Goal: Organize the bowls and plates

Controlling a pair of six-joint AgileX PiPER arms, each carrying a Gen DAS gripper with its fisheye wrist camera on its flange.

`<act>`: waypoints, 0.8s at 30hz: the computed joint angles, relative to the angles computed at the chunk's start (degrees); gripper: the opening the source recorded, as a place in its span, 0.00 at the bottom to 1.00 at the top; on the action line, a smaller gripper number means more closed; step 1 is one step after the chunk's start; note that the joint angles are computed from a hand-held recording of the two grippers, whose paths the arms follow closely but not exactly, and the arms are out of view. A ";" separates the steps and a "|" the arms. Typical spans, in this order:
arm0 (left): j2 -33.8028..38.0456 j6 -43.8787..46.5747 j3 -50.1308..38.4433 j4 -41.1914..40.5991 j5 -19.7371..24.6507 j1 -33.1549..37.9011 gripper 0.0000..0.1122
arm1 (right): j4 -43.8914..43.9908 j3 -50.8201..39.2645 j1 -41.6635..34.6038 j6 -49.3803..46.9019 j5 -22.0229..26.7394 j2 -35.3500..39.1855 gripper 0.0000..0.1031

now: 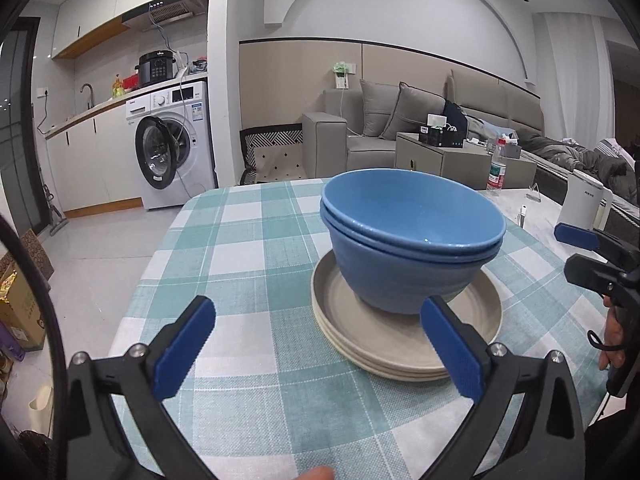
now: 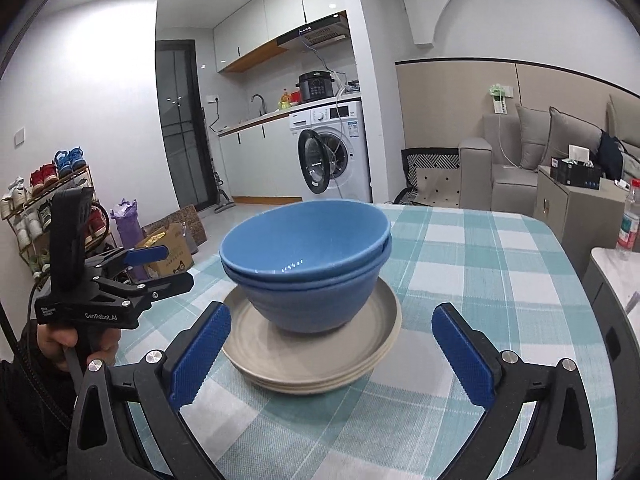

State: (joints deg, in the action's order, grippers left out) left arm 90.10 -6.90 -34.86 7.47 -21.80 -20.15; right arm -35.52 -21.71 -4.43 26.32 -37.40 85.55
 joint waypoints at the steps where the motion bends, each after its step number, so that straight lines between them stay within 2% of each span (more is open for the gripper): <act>1: 0.46 -0.03 0.58 -0.15 -1.41 0.27 0.92 | 0.59 0.59 0.01 -0.81 -0.46 0.25 0.99; 3: 1.53 -0.75 1.09 0.17 -3.43 0.74 0.92 | 2.87 1.43 0.53 -2.84 -0.77 0.73 0.99; 6: 2.84 -0.08 0.85 -0.29 -3.94 0.74 0.92 | 6.04 2.57 1.34 -5.44 -1.09 1.04 0.99; 12: 4.85 4.79 2.01 -4.81 -8.36 -0.44 0.92 | 8.97 4.11 1.80 -8.92 -3.68 2.50 0.99; 24: 5.39 -0.02 1.81 -1.24 -8.83 1.29 0.92 | 12.18 4.55 1.50 -11.38 -8.52 5.03 0.99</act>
